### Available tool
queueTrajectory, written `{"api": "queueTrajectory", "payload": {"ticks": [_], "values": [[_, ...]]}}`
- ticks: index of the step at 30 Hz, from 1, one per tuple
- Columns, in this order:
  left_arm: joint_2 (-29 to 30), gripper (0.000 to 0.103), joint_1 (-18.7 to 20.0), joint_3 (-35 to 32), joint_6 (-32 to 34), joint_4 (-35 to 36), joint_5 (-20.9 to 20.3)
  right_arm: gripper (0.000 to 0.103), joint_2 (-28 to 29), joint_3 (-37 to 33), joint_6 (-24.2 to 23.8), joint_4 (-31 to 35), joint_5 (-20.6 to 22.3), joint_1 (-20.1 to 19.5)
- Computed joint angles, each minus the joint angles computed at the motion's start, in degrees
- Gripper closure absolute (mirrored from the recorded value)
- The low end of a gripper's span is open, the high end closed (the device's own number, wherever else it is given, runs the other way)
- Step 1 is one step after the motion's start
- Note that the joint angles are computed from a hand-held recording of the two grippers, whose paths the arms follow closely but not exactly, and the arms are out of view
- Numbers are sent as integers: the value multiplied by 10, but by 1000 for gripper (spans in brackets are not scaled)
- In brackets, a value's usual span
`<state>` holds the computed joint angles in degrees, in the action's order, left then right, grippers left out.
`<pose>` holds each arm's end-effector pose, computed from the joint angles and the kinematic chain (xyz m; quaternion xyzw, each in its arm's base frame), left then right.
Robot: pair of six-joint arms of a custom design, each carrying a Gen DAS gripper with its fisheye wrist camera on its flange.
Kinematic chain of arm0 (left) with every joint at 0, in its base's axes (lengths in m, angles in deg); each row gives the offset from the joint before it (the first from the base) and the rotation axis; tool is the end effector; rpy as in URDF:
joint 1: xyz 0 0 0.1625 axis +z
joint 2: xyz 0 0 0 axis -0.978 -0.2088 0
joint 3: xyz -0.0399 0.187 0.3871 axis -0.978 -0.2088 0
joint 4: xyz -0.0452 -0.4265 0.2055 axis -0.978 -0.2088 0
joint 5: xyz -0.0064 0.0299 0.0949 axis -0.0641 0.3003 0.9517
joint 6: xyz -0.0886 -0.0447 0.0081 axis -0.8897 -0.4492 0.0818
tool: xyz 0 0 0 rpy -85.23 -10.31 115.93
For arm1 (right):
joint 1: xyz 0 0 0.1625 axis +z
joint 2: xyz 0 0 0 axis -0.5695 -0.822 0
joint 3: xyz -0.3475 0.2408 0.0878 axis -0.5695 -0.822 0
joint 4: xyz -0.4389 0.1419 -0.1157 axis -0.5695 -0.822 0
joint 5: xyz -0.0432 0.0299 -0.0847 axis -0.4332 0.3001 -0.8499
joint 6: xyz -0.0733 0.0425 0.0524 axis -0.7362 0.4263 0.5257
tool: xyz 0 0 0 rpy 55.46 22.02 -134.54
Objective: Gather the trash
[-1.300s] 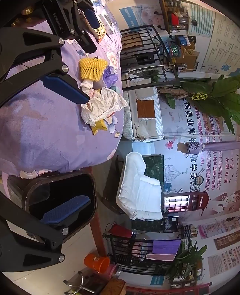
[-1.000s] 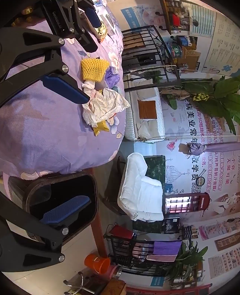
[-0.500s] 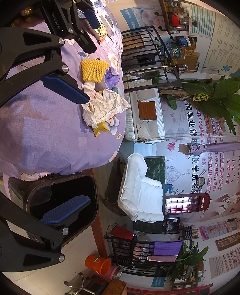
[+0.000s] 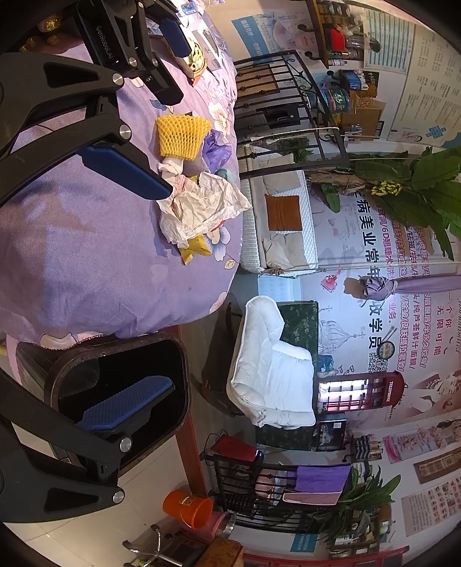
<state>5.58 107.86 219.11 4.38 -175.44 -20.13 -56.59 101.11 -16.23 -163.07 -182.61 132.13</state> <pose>-0.2899 -0.4350 0.1276 0.1004 0.7263 -0.5504 0.3993 0.1892 -0.5084 0.2093 0.3202 -0.8019 0.4680 0.1880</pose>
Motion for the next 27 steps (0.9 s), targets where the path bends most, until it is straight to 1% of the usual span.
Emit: {"api": "queueTrajectory", "payload": {"ticks": [6, 7, 9, 12, 17, 18, 22, 27], "values": [[4, 5, 1, 0, 6, -11, -1, 4, 1, 0, -1, 0, -1, 1], [0, 5, 1, 0, -4, 3, 0, 4, 2, 0, -1, -1, -1, 1], [0, 5, 1, 1, -11, 10, 0, 4, 2, 0, -1, -1, -1, 1], [4, 5, 1, 1, 3, -10, -2, 4, 2, 1, 0, 0, -1, 1], [5, 5, 2, 1, 5, -12, -1, 4, 1, 1, 0, 1, -1, 2], [9, 5, 2, 1, 12, -22, -2, 4, 1, 1, 0, 2, -1, 1], [4, 5, 2, 1, 0, -5, -2, 4, 1, 1, 1, 2, -2, 2], [6, 5, 3, 1, 4, -12, -2, 4, 1, 1, 1, 4, -1, 3]]}}
